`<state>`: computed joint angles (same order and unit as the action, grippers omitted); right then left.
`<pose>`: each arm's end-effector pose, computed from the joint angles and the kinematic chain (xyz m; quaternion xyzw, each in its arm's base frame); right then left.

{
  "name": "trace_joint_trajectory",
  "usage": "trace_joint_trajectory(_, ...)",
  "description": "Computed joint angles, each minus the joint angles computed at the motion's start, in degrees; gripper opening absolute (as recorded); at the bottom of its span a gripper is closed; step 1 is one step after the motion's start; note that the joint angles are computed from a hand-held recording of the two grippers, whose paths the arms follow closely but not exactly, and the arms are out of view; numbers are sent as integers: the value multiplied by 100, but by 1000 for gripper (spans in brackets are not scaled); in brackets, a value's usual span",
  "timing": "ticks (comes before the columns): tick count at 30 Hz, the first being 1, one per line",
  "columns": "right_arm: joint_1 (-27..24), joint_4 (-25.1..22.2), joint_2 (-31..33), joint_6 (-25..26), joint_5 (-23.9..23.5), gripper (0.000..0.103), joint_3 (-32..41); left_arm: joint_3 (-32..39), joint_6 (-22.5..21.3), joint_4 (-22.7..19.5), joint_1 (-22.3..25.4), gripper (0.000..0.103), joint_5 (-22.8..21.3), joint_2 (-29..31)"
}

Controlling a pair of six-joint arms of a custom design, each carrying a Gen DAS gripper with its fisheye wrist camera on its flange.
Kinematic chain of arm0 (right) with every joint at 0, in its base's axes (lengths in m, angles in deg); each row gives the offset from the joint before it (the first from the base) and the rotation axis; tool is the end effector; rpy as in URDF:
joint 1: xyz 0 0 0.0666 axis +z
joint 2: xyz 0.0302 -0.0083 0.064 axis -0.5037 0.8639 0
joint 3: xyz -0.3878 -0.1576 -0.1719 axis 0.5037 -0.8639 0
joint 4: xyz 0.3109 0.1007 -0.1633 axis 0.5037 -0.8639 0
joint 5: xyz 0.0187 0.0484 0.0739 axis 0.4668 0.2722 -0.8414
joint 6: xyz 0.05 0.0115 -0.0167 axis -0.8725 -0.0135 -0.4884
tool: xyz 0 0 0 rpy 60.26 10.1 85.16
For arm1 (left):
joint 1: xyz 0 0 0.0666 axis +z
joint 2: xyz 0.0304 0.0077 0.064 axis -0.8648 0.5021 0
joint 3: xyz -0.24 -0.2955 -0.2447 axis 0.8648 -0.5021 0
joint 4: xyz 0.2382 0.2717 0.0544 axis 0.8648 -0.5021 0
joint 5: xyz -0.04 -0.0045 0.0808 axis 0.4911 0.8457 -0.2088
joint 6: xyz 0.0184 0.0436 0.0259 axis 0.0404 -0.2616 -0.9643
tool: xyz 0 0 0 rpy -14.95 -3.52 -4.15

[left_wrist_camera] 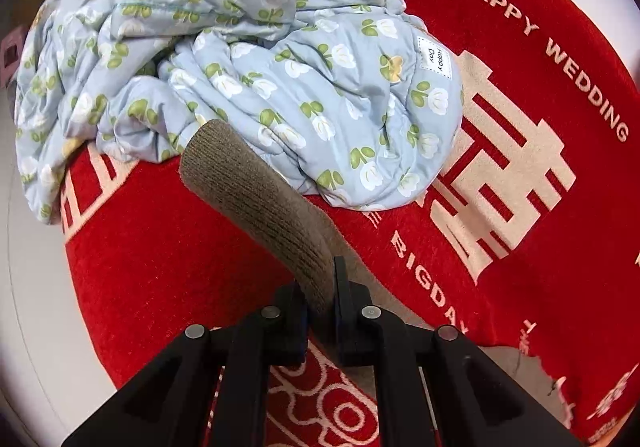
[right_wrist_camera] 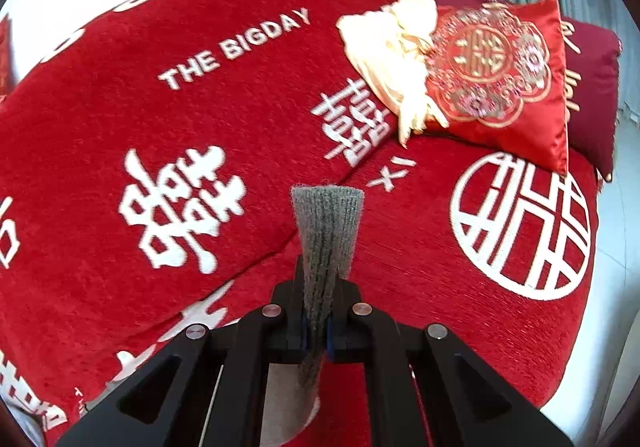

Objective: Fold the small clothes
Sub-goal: 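Carry the right-held sleeve across the sweater body while the left holds its sleeve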

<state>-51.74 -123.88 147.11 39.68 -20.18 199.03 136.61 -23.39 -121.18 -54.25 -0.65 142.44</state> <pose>0.6376 -0.2550 0.5811 0.3622 0.8270 -0.0336 0.4287 0.5970 0.0646 0.4894 -0.4059 0.8408 -0.0297 0.3569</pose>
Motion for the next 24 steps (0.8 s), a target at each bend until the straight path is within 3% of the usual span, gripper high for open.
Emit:
trace_joint_trajectory(10,652,-321,216,234,155,6,724,110,-475,-83,-254,10,-667,-14)
trace_joint_trajectory(24,1606,-581,407,569,360,6,1263,-42,-697,1,-209,10,-510,-144)
